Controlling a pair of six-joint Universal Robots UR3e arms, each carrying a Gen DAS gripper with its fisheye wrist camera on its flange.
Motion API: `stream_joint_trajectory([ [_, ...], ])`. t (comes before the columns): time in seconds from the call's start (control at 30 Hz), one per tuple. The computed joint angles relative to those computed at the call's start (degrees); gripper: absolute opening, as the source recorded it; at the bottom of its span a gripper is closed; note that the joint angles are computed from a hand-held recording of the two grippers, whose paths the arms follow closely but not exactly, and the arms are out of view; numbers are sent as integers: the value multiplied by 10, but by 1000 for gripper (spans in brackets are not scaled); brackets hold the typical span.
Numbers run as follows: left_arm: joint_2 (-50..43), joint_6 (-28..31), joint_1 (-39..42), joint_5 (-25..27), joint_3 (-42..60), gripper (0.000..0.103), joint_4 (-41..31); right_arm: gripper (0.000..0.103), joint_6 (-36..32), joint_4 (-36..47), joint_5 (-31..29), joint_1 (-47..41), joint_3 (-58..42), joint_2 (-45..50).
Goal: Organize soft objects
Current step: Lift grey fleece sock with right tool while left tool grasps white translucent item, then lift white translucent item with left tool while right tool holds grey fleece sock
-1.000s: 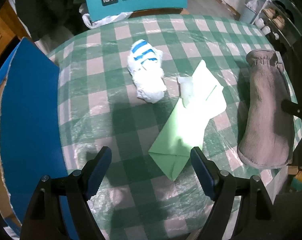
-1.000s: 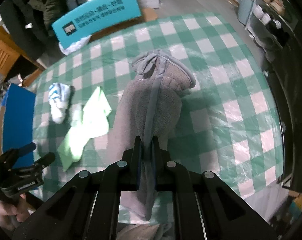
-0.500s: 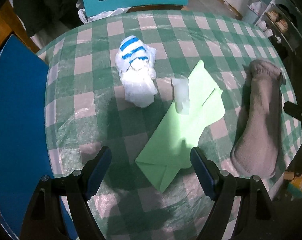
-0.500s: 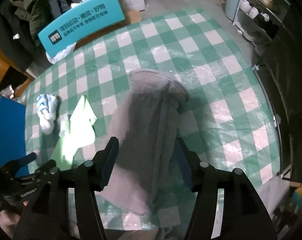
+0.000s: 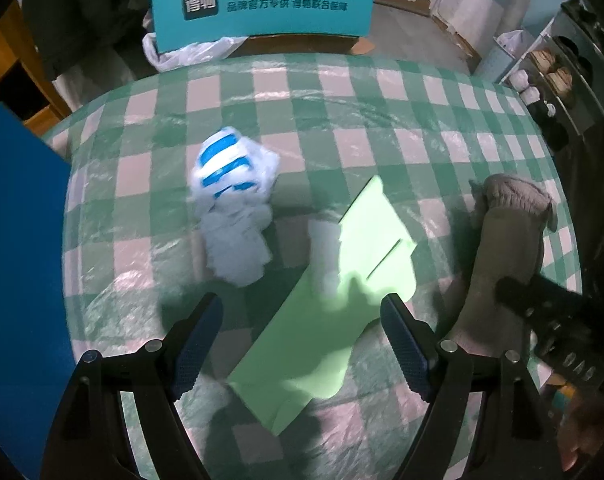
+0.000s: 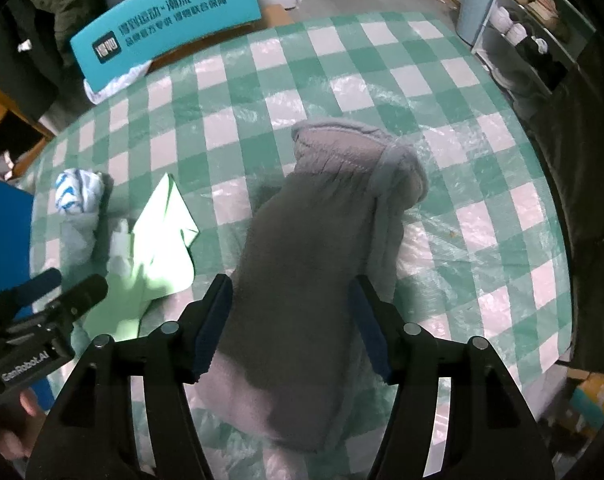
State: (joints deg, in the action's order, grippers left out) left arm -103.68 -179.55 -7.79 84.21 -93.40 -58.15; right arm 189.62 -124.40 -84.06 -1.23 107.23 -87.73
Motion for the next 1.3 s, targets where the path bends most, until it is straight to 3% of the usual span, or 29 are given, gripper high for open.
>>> stream_joint_trajectory([
  [0.33,-79,-14,-29,35,67,81,12,62,1,-21,0,-14,16,14],
  [0.43,-89,-10,-21,27,70,68,10,62,2,-29,-2,-18,19,21],
  [0.5,-99,-8,-17,22,74,51,2,62,2,-34,-2,-20,23,27],
  [0.63,-97,-4,-12,15,59,45,18,62,1,-44,-14,-8,20,42],
  [0.77,-98,7,-5,-3,61,18,13,62,1,-54,-31,8,11,59],
  [0.87,-93,12,-4,-6,54,16,17,62,-3,-59,-33,10,14,60],
  [0.97,-77,18,2,-14,36,16,21,51,-3,-65,-28,7,21,55],
  [1.1,-54,25,17,-28,9,16,26,21,-16,-62,-2,-4,30,39],
  [1.3,-34,42,32,-37,-8,15,29,11,-27,-55,-11,3,30,25],
])
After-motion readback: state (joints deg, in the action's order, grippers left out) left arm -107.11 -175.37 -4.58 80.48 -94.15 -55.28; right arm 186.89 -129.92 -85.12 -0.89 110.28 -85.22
